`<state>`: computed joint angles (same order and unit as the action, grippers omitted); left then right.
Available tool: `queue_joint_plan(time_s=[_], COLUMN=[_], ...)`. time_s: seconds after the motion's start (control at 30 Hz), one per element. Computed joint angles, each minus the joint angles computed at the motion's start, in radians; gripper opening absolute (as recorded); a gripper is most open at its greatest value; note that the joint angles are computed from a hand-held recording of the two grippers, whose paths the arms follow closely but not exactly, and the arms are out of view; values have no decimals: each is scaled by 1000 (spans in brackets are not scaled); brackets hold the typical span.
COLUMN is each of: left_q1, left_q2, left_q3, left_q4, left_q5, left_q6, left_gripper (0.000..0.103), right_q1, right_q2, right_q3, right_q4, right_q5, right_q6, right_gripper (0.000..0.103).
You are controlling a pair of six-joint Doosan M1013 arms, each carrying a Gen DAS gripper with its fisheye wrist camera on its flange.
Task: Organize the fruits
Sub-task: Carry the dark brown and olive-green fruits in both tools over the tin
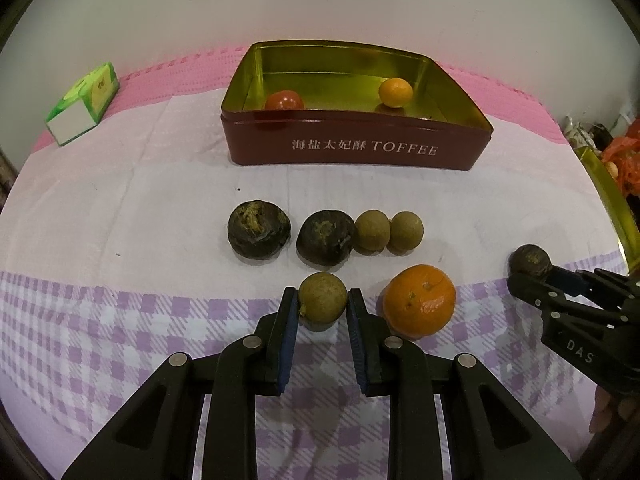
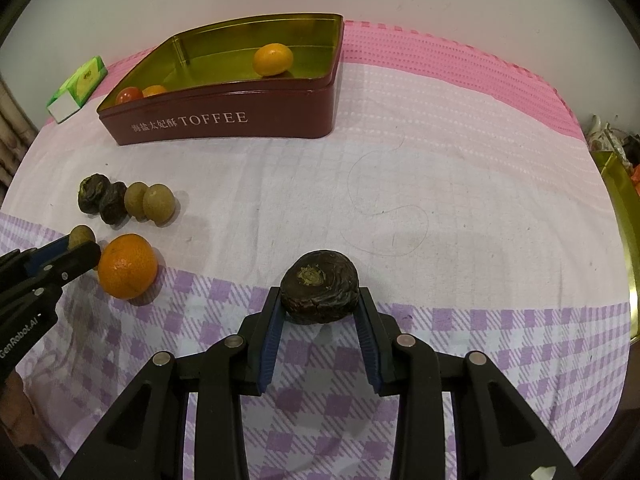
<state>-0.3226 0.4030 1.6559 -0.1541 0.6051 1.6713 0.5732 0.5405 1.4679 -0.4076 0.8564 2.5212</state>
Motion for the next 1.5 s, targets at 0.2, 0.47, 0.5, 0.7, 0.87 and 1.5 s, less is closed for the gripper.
queue_joint_plan(time_s=[0.2,0.47,0.5,0.7,0.87,1.5], left_q1=[3,9,10,15,20,27], left_q2=[-1,-3,-3,1,12,95], left_q3=[-5,-14,-16,-42,-75,-229], left_q4=[-8,-30,-37,-50,-57,-65], left_q5=[-1,-8,-8,-16,-20,1], left_q6=[3,25,33,50,57,57], left_gripper=[25,25,25,25,25,25], right_q1=[-1,-3,-3,-6,-13,-38], right_q2=[-3,-11,-9,-4,6,61], right_q3=[1,-8,-15,-48,-86,-205], right_q4=[2,-16,-20,-37,-43,-30], right_q5=[-4,-13,-12,-9,-5,3], right_q6=[-4,-7,-10,-22,-41,-123], right_gripper=[32,32,32,32,32,33])
